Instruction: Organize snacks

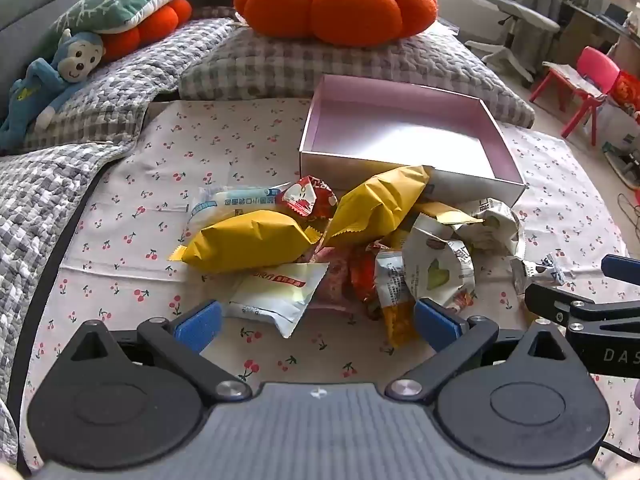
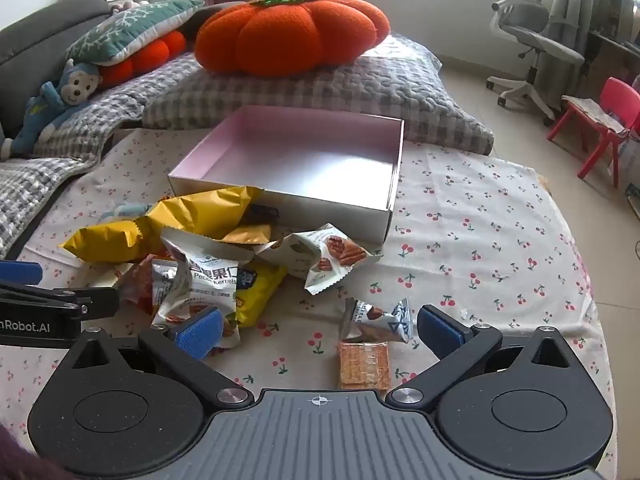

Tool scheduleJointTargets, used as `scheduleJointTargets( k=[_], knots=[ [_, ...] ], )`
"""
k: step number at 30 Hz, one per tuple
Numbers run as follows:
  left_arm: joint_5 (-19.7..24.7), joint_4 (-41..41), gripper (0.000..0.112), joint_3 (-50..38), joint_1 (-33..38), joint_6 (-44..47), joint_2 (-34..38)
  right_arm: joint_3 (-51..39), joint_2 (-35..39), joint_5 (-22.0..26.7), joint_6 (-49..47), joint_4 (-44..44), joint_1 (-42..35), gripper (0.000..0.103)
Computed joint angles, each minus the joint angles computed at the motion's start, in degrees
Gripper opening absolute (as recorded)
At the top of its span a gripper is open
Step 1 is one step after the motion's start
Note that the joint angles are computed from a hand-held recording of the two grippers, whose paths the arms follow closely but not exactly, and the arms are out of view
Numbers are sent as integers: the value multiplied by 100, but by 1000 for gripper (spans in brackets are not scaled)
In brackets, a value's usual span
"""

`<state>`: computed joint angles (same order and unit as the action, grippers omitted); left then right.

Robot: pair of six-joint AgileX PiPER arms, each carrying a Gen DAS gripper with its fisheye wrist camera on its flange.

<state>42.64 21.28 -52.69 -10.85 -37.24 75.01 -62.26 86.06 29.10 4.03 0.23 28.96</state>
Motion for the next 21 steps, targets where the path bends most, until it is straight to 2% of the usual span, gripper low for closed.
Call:
scheduleJointTargets(
  k=[9,12,21],
  knots=[
    [-27,118,103,54,36,-16,-48,58,-28,-18,327,-212,77,103],
    [-4,383,103,68,-84,-267,-16,-54,-4,78,353,-31,23,103],
    [38,425,103,65,-119,-325,12,-88,-60,119,388,214,-76,103]
  ],
)
